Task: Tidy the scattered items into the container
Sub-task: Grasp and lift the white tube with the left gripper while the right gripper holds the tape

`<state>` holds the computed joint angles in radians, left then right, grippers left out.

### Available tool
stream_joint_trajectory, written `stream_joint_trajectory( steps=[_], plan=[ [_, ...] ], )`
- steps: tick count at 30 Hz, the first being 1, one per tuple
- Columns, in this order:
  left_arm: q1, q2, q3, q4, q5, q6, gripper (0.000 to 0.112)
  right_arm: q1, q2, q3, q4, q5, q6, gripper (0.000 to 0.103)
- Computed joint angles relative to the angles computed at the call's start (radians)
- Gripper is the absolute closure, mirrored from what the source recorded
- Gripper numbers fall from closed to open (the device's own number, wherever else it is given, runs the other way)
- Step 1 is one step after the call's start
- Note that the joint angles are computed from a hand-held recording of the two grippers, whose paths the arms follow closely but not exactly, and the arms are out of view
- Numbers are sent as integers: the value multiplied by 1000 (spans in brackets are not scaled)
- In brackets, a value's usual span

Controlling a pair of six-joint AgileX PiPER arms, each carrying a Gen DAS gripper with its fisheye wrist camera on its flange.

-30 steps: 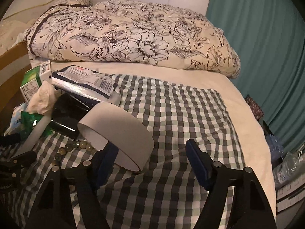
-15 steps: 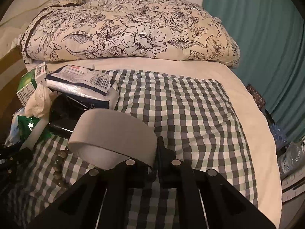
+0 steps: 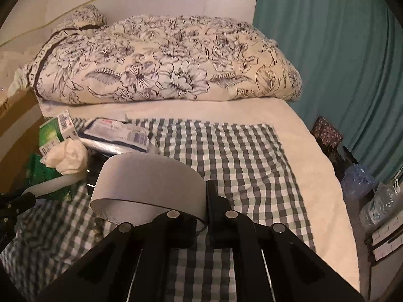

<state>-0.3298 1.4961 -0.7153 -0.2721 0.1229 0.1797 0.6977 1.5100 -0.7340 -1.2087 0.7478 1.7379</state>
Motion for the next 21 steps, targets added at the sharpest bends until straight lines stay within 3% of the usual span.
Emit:
stream_joint_trajectory(
  steps=[6, 10, 14, 17, 21],
  plan=[
    [38, -83, 9, -198, 40, 210, 99, 58, -40, -25, 37, 50, -24, 97],
    [58, -115, 10, -253, 63, 274, 104, 92, -43, -49, 53, 77, -34, 97],
    [87, -121, 18, -333, 79, 366, 106, 118, -39, -66, 65, 93, -38, 97],
    [121, -87, 15, -485, 122, 539, 106, 131, -38, -72, 71, 91, -37, 97],
    [81, -27, 13, -422, 113, 515, 105, 147, -38, -77, 68, 93, -30, 97]
  ],
)
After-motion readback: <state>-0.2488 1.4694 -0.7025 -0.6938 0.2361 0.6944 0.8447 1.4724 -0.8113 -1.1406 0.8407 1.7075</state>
